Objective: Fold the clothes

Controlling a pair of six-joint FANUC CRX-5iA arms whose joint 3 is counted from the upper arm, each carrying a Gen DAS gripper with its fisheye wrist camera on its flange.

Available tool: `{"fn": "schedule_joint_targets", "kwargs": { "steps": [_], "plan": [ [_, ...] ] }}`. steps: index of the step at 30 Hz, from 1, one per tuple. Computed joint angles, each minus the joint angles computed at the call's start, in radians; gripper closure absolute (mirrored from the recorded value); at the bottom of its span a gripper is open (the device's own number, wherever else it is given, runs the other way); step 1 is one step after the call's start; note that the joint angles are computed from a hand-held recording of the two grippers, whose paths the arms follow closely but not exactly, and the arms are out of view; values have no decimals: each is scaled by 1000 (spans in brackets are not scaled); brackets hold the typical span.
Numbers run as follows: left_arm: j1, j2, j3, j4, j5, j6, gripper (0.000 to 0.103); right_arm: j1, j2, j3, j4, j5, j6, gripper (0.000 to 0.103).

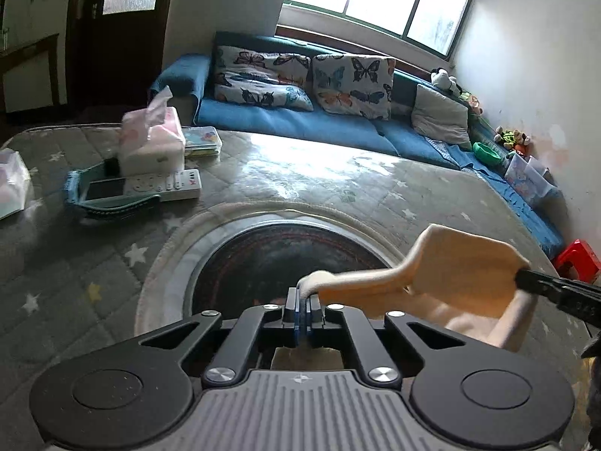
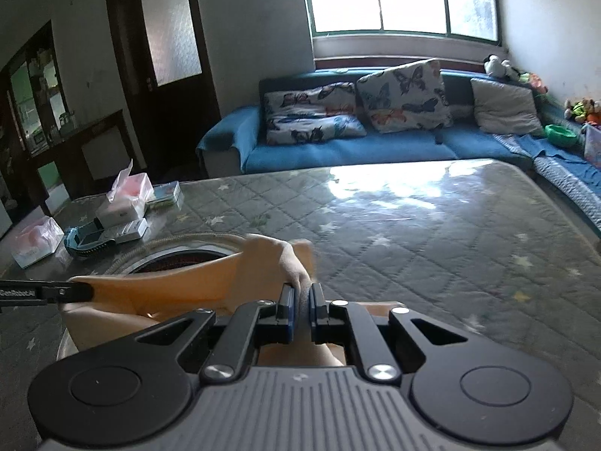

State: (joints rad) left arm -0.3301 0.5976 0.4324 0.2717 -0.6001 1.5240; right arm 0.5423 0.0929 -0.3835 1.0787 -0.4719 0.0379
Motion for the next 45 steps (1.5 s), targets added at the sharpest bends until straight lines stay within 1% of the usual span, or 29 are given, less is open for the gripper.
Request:
{"fn": "schedule_joint_targets", "kwargs": {
  "steps": [4, 8, 11, 15, 16, 18, 20, 22, 24, 25, 26, 27, 29, 31, 33, 34, 38, 40, 42, 44, 45],
  "plan": [
    [2, -86, -129, 14, 55, -43, 100, 19, -94, -98, 57, -31, -69, 96],
    [9, -170, -258, 54, 92, -87, 100, 44, -178, -184, 96, -66, -130, 96],
    [16, -234, -357, 104, 113, -148, 100, 78, -251, -252, 99, -104, -161, 96],
    [28, -309, -476, 167, 114, -232, 100, 130, -329, -319, 82, -173, -174, 96],
    [32, -316, -487, 166, 103, -241, 100, 145, -343, -328, 61, -199, -162, 96],
    [39, -329, -507, 162, 81, -256, 99, 177, -352, -325, -23, -266, -110, 95],
    [41, -336, -511, 138, 69, -257, 98, 194, -349, -320, -71, -314, -79, 94],
    [41, -344, -512, 118, 67, -259, 97, 210, -355, -328, -87, -351, -74, 93],
    [38, -354, -520, 124, 82, -287, 94, 224, -360, -335, -103, -387, -70, 92],
    [34, -354, -517, 120, 92, -299, 90, 224, -363, -336, -102, -390, -69, 91],
    [29, -353, -511, 112, 101, -306, 83, 220, -359, -332, -99, -386, -65, 88],
    [20, -346, -497, 92, 108, -297, 75, 217, -355, -329, -97, -382, -61, 80],
    [1, -327, -473, 82, 123, -308, 67, 209, -346, -322, -91, -374, -53, 71],
    [-20, -294, -447, 111, 129, -354, 65, 197, -322, -306, -91, -340, -38, 70],
    [-38, -255, -416, 150, 120, -408, 64, 189, -299, -290, -95, -306, -19, 63],
    [-48, -234, -392, 151, 112, -420, 64, 185, -285, -281, -98, -288, -8, 61],
    [-91, -139, -278, 99, 87, -435, 64, 165, -230, -244, -109, -221, 32, 49],
    [-107, -88, -211, 63, 62, -425, 64, 153, -199, -221, -117, -191, 54, 49],
    [-117, -46, -163, 54, 42, -433, 64, 141, -171, -200, -132, -168, 76, 47],
    [-127, -5, -99, 4, 18, -390, 64, 131, -149, -182, -146, -151, 97, 46],
    [-130, 12, -78, -4, 12, -385, 64, 126, -137, -171, -155, -144, 108, 45]
  ]
}}
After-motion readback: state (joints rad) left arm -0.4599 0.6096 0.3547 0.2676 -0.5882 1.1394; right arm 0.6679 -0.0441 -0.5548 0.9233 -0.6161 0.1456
